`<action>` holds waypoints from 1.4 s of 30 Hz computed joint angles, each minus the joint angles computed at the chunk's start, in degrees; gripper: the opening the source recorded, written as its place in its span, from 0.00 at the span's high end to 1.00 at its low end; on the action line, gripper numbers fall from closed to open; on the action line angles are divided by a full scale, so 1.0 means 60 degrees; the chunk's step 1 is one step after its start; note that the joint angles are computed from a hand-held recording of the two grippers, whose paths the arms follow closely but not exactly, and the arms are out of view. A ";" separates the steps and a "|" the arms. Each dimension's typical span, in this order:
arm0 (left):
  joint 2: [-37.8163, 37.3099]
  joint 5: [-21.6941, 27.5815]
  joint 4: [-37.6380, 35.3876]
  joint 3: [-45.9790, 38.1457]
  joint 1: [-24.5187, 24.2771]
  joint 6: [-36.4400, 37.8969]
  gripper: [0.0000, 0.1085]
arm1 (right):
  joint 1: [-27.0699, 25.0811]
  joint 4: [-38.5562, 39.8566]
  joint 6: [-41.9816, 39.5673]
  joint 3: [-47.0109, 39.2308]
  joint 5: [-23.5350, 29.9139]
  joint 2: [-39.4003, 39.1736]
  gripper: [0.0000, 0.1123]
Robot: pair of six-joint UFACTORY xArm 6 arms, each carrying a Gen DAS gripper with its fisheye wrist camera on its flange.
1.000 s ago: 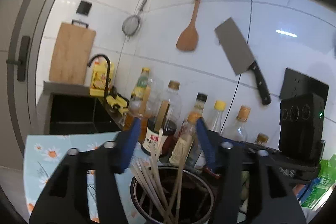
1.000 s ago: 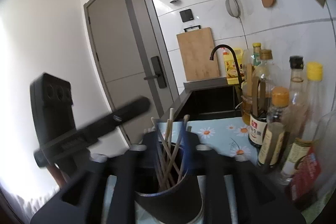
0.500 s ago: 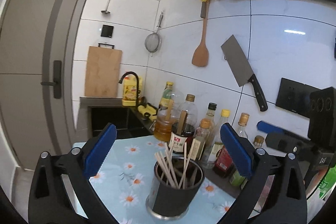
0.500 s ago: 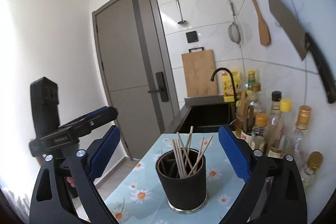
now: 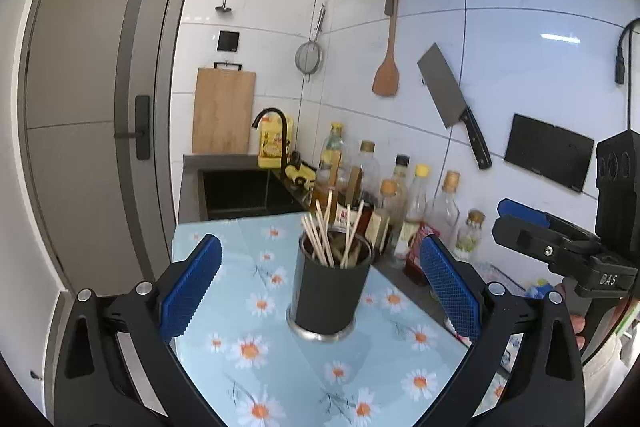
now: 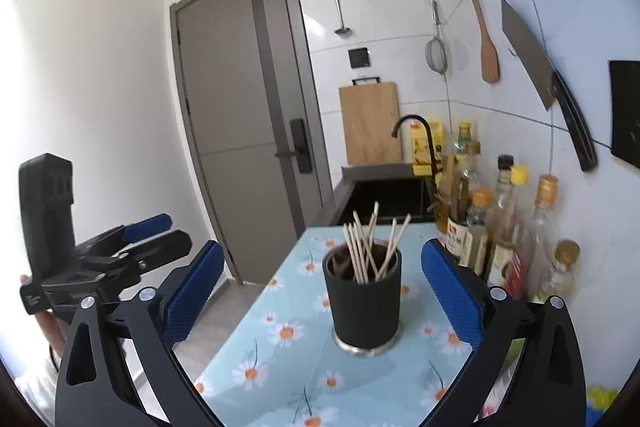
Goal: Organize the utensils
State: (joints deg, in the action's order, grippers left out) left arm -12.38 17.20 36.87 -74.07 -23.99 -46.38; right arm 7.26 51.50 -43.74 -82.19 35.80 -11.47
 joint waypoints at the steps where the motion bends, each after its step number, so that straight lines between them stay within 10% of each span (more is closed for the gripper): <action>1: -0.0126 0.0166 0.0121 0.0128 -0.0084 -0.0162 0.11 | -0.0007 -0.0134 0.0080 0.0192 -0.0017 -0.0150 0.16; 10: -0.1265 0.2493 0.1995 0.1316 -0.1425 -0.2108 0.11 | 0.0298 -0.2575 0.1755 0.2269 -0.0943 -0.1589 0.16; 21: -0.2486 0.4794 0.1534 0.2594 -0.3002 -0.3701 0.11 | -0.0070 -0.4354 0.3705 0.4728 -0.0126 -0.3492 0.15; 42: -0.2266 0.7334 0.1318 0.1806 -0.4692 -0.3353 0.11 | 0.0088 -0.6457 0.5581 0.5527 0.1715 -0.5403 0.15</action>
State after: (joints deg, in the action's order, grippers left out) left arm -25.98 61.20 44.78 -63.23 -52.14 -66.49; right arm 7.79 12.76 -10.25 -49.03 46.09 -43.89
